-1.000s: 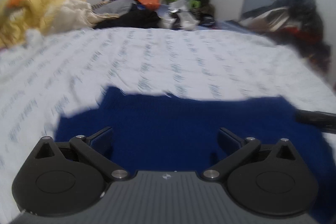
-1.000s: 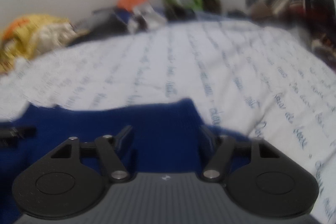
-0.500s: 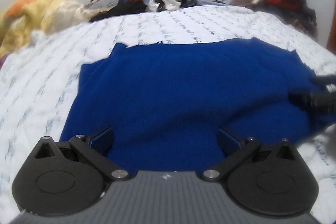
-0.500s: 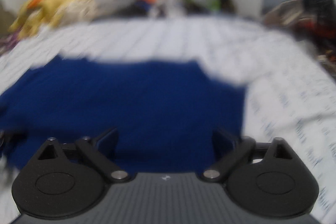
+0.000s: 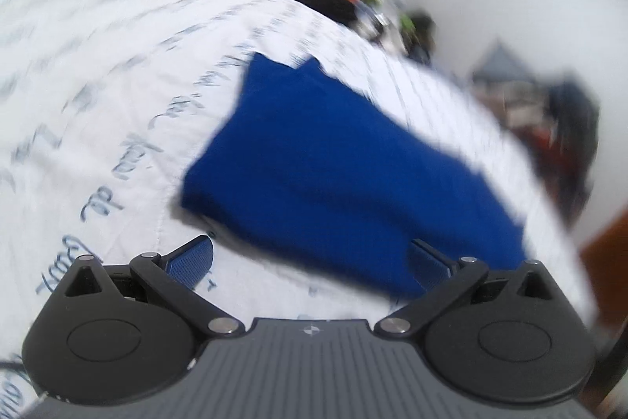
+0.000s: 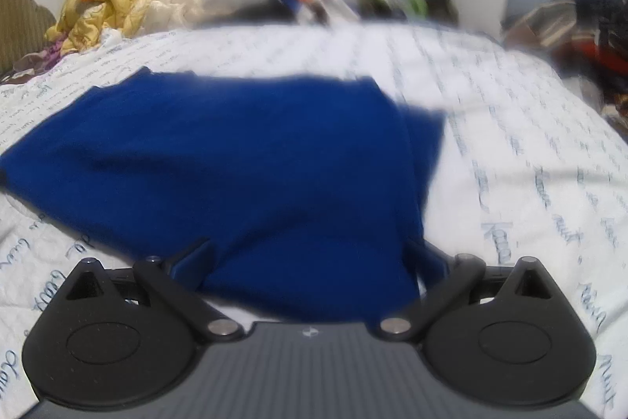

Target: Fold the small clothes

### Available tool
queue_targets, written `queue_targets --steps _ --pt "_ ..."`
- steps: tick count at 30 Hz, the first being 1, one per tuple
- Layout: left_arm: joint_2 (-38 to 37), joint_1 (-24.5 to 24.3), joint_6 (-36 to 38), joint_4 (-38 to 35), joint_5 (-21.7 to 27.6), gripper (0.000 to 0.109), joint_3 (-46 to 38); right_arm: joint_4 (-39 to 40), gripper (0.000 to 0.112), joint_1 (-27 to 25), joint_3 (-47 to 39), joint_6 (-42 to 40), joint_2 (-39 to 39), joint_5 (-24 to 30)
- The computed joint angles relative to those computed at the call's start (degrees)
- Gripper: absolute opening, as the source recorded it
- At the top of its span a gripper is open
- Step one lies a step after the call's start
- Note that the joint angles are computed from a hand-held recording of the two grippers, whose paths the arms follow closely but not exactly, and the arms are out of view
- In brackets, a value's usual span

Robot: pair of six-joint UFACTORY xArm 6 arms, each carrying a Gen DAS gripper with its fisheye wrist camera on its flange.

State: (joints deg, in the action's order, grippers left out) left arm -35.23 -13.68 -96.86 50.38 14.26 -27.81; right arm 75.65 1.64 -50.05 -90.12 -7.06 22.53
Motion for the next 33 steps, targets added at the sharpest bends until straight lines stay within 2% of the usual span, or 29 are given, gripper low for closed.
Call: queue_targets --steps 3,5,7,10,11,12,14,16,17,18,20,23,25,26,29,31,33 --pt "0.2 4.86 -9.53 1.45 -7.0 0.103 1.22 -0.07 0.103 0.27 0.26 -0.35 -0.24 -0.62" --pt "0.88 6.99 -19.11 7.17 -9.33 0.103 0.73 -0.13 0.103 -0.01 0.09 -0.1 -0.17 -0.09" --pt "1.65 6.94 -26.46 12.33 -7.72 0.101 -0.79 0.05 0.103 -0.32 0.21 -0.1 -0.34 0.42" --pt "2.97 2.41 -22.58 9.42 1.17 0.099 -3.87 0.43 0.103 -0.85 0.28 -0.14 -0.51 1.33" --pt "3.97 -0.13 -20.08 8.11 6.53 0.089 -5.74 0.6 0.103 -1.11 0.23 -0.11 -0.51 1.83" --pt "5.01 -2.77 -17.37 6.85 12.43 0.074 -7.62 0.8 0.103 -1.38 0.17 -0.05 -0.52 2.38" --pt "7.54 -6.31 -13.68 5.28 21.07 0.059 -11.1 1.18 0.103 -2.18 -0.03 0.17 -0.48 3.85" --pt "8.47 -7.65 -11.51 4.34 24.52 0.037 -12.28 1.63 0.103 -3.08 -0.32 0.49 -0.34 5.53" --pt "9.0 -8.11 -10.14 3.2 26.22 0.016 -12.99 1.99 0.103 -3.62 -0.48 0.66 -0.28 6.56" --pt "9.34 -8.17 -9.01 1.62 27.11 0.005 -13.38 2.67 0.103 -4.53 -0.73 0.8 -0.21 8.27" --pt "10.05 -8.03 -8.5 0.5 27.26 0.005 -14.37 5.13 0.103 -7.98 -2.07 3.2 0.32 14.54" --pt "14.9 -12.29 -4.09 7.07 29.77 0.004 -21.7 6.66 0.103 -16.13 -9.02 17.64 4.86 30.25" --pt "20.43 -16.17 1.34 14.6 28.05 0.004 -28.52 7.28 0.103 -20.31 -16.63 28.07 10.82 40.29" --pt "23.44 -17.61 4.15 17.76 25.54 0.004 -31.72 7.78 0.103 -21.72 -20.96 32.61 14.35 44.67" --pt "32.99 -19.84 16.45 20.25 13.23 0.003 -39.62 7.76 0.103 -23.38 -33.75 43.71 24.68 54.32" --pt "38.0 -20.92 22.56 18.56 8.72 0.003 -42.3 5.48 0.103 -22.68 -41.63 48.71 30.44 57.55" --pt "40.87 -21.63 28.6 12.53 6.8 0.003 -43.21 1.36 0.103 -21.13 -45.81 52.68 33.41 56.6"
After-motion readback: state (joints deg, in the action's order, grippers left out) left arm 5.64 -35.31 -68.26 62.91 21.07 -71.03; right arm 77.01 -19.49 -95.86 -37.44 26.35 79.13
